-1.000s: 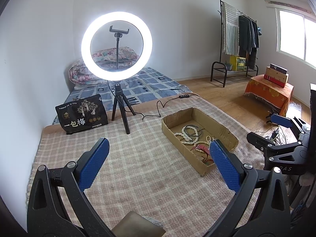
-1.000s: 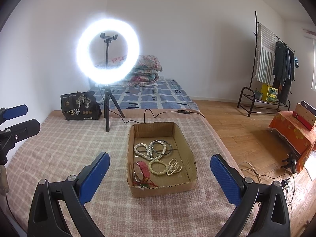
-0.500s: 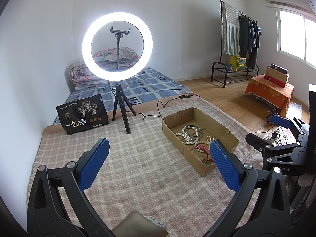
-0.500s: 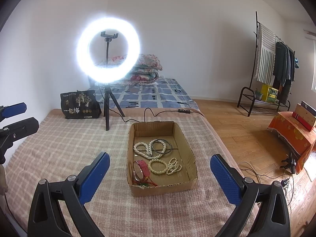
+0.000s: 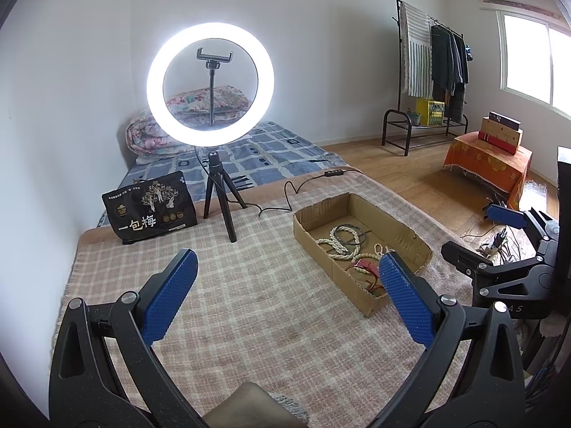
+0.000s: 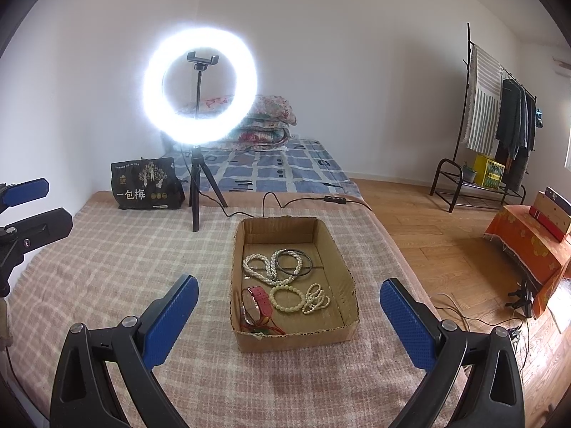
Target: Organize jewelry
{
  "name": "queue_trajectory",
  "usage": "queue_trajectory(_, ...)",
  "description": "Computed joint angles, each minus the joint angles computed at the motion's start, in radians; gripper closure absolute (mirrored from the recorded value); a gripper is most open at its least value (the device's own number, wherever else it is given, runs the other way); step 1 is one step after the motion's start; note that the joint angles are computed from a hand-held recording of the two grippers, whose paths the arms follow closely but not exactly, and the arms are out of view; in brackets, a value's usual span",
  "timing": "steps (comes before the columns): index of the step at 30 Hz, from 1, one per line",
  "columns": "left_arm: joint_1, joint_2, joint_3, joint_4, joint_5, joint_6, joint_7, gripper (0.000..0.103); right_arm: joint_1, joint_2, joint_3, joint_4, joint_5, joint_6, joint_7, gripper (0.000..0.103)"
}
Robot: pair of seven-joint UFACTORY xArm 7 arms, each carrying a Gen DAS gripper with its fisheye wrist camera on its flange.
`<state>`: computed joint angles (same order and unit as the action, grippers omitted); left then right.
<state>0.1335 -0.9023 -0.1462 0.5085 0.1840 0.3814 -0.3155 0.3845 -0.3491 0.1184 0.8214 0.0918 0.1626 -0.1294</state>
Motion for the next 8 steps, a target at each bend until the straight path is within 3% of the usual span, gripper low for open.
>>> queue_trajectory(8, 0.006, -0.013, 0.01, -0.013, 0.0, -0.005, 0.0, 0.0, -0.002, 0.001, 0.003, 0.003, -0.003, 0.004, 0.003, 0.0)
